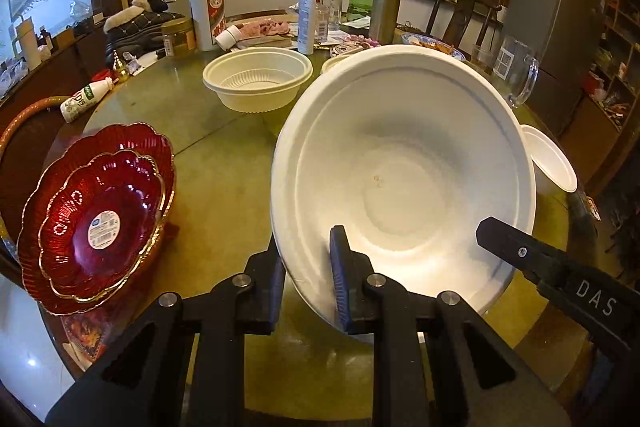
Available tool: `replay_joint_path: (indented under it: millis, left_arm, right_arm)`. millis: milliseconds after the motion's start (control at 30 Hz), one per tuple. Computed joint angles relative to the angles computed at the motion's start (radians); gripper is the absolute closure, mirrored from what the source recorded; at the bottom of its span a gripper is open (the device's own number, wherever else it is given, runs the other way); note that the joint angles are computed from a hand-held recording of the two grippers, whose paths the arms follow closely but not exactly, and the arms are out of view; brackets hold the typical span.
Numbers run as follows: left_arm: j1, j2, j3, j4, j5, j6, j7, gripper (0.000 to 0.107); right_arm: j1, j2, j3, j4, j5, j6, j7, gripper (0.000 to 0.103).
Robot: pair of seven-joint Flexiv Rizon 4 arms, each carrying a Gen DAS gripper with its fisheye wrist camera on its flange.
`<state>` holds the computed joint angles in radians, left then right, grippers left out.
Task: Organize plates and bowls
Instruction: 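Lift the white foam bowl and carry it toward the red plate stack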
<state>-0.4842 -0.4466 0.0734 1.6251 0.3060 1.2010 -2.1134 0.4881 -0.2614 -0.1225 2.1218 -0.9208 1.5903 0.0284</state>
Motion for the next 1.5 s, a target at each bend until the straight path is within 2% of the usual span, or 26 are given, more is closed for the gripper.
replay_joint_path:
  millis: [600, 1500]
  left_arm:
    - [-0.004, 0.05, 0.027, 0.038, 0.079, 0.018, -0.075, 0.089]
    - [0.024, 0.116, 0.027, 0.093, 0.183, 0.026, -0.189, 0.089]
  right_arm:
    - [-0.008, -0.008, 0.034, -0.034, -0.007, -0.019, -0.026, 0.095]
    - [0.023, -0.031, 0.044, -0.081, 0.007, -0.03, -0.078, 0.094]
